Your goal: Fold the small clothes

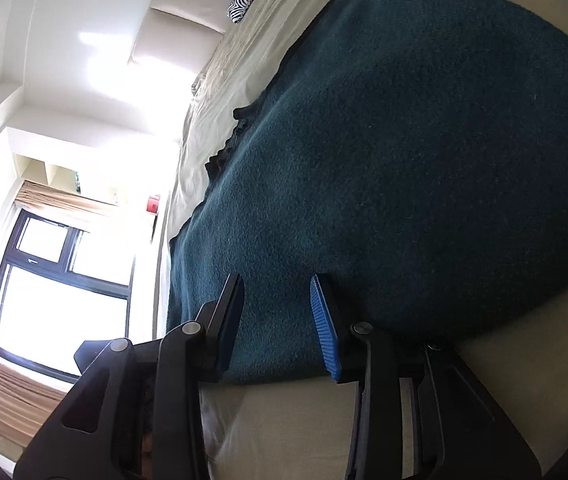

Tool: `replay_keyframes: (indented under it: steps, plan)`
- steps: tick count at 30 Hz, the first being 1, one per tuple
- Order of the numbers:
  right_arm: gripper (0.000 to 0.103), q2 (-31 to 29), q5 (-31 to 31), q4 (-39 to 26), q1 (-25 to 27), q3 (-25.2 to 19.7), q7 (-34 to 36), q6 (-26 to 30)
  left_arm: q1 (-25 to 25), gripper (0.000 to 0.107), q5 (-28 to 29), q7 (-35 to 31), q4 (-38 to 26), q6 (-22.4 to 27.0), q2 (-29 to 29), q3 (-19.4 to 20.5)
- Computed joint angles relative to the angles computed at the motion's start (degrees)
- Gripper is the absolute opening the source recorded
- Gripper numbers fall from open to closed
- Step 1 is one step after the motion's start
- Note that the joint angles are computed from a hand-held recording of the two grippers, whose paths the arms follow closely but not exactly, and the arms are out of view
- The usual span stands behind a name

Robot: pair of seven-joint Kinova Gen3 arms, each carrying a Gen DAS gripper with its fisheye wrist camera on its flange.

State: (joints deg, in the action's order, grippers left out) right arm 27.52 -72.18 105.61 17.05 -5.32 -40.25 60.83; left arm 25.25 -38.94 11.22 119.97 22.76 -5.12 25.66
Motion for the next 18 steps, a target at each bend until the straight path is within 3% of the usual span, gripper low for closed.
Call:
replay_keyframes:
  steps: [3, 6, 8, 10, 12, 15, 18]
  plan:
    - [0.032, 0.00, -1.45, 0.10, 1.95, 1.15, 1.09, -1.10, -1.90, 0.009, 3.56, 0.88, 5.81, -4.39, -5.72, -1.19]
    - [0.032, -0.87, -1.06, -0.75, 3.63, 2.65, -0.63, -2.79, -3.10, 0.009, 6.75, 0.78, 7.32, -1.59, -10.21, -0.27]
    - [0.034, -2.88, -0.48, -1.11, 3.66, 3.43, -2.60, -5.26, -6.18, 0.021, 9.55, -0.49, 6.53, 3.07, -13.18, 2.97]
    - [0.038, -4.92, -0.60, -1.47, 3.21, 3.28, -3.00, -7.79, -7.55, 0.043, 10.01, 0.06, 5.64, 6.42, -16.02, 4.42]
    - [0.041, -5.41, -0.52, -3.29, 1.52, 2.10, -3.51, -9.29, -10.36, 0.050, 11.46, -2.76, 3.77, 8.99, -17.48, 6.24]
    - [0.043, -4.06, 2.91, -8.80, -2.42, -0.26, -6.25, -8.23, -11.61, 0.051, 10.97, -5.50, 2.00, 5.86, -15.96, 5.17]
    - [0.045, -2.03, 7.63, -15.30, -6.72, -1.39, -11.34, -4.58, -16.18, 0.051, 9.37, -9.13, -1.21, 3.91, -11.65, 7.97]
